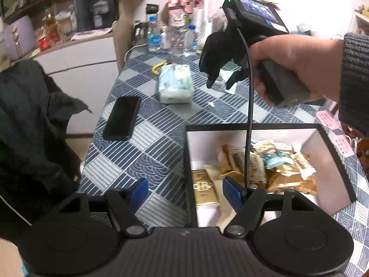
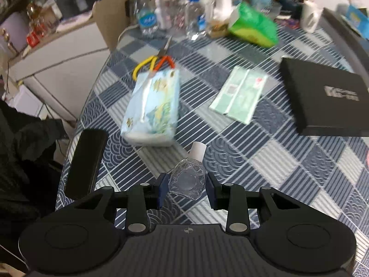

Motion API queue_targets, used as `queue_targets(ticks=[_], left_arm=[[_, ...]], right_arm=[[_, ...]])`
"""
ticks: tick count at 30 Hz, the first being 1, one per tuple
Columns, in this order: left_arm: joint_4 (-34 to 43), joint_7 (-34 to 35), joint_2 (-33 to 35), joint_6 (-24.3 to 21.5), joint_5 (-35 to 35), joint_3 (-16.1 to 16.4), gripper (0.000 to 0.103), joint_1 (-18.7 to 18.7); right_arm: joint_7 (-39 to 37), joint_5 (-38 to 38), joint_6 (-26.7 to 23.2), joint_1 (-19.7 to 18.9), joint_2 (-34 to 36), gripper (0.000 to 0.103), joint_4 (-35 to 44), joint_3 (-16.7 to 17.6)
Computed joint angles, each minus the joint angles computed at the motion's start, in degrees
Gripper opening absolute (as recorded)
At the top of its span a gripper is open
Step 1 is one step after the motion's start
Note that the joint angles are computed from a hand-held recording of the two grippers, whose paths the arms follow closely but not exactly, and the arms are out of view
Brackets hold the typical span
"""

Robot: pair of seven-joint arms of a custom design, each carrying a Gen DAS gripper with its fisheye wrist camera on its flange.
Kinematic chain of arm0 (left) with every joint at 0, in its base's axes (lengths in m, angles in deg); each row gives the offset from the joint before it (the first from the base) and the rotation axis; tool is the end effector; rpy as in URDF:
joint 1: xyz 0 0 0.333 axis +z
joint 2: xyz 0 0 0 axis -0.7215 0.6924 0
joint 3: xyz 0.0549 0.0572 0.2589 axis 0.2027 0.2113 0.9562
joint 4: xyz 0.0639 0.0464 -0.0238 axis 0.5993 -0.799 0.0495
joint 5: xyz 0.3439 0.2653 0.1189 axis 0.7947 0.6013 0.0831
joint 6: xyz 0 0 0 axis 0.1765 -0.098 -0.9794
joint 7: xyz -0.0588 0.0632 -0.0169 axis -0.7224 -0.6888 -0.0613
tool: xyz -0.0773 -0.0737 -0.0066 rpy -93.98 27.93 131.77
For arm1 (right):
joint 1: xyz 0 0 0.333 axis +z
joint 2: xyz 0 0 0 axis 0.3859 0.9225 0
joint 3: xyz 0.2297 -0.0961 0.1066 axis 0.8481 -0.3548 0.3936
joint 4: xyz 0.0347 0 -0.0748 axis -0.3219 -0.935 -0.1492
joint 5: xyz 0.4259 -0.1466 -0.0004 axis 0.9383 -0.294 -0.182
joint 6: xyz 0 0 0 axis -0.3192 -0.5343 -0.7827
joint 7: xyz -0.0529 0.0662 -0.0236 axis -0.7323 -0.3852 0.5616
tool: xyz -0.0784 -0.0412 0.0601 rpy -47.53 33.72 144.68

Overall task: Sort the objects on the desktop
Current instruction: 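Lift the bottle with the right tool and carry it over the box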

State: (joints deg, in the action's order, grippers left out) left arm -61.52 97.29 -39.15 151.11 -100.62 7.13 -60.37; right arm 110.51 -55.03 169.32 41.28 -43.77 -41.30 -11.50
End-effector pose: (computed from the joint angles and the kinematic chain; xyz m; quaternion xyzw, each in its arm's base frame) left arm 0.5322 -0.1590 0.5239 -0.4743 0.8147 -0.2961 0.1541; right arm 0.7257 0.2099 0.5047 -0.5373 0.8130 -0.1458 0.1705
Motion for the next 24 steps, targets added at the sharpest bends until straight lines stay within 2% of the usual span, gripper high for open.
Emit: queue_targets(ticks=[5, 11, 24], left_arm=[[-3.16, 2.30, -4.06, 0.82, -0.22, -0.05, 0.085, -1.92], [-5.52, 3.14, -7.53, -0.52, -0.37, 0.65, 0.085, -4.01], [-12.19, 5.35, -16.69, -0.51, -1.63, 3.13, 0.085, -7.96]], right_arm=[[3.69, -3.71, 3.97, 0.02, -9.39, 0.035, -10.52, -0.28], [10.87, -10.25, 7.33, -1.74, -20.56, 0.035, -23.04, 1.73], [23.77, -22.32, 12.45, -8.15, -44.30, 0.035, -46.60, 12.45]])
